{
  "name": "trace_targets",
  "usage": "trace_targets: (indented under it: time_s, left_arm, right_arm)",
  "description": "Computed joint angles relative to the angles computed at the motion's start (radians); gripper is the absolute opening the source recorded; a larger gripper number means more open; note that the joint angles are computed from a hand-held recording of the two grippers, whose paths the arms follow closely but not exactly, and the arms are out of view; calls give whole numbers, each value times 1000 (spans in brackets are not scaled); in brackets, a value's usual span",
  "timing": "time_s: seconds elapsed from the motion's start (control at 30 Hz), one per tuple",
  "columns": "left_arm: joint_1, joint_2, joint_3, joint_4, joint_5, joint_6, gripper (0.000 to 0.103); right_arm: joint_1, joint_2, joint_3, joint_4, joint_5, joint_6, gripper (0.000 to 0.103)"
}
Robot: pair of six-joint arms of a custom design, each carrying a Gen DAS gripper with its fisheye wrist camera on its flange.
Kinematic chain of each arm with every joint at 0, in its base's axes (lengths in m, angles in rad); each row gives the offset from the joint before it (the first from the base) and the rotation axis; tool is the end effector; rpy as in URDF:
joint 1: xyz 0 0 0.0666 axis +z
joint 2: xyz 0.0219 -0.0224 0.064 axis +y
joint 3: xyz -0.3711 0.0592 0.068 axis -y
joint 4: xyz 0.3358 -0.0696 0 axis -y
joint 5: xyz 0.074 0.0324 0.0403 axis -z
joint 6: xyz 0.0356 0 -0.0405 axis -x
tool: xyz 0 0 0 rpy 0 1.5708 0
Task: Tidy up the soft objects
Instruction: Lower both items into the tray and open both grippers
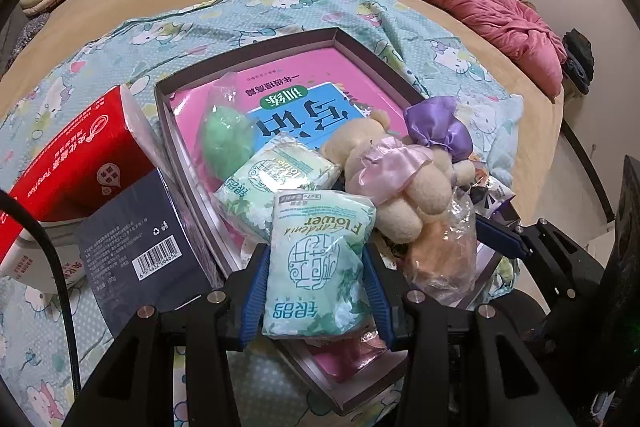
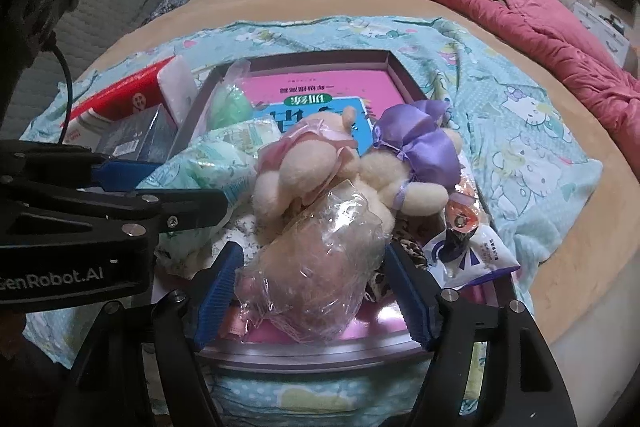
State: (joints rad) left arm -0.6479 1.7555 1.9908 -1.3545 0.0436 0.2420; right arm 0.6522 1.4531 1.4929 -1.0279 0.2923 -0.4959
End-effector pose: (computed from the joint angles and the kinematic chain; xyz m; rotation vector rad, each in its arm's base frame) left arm 0.4223 -0.3221 0.4625 0.5645 2.6753 -0.3241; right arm 0.3567 0.2590 0.4301 -0.0851 2.4986 0.0980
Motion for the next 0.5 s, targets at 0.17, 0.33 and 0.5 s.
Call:
trace_targets:
  time_s: [0.17,0.33,0.5]
  left_arm:
    - [-2,2,10,-9,-12,1,46]
    - [-5,4,20,-23,-19,0,46]
    - [-5,3,19,-27,-19,6,47]
  right_arm:
    - [3,-14,-8,12,16,-1,76]
    - [16,-30,-15,24,38,7,79]
    - [13,-38,-13,-5,46,-22,80]
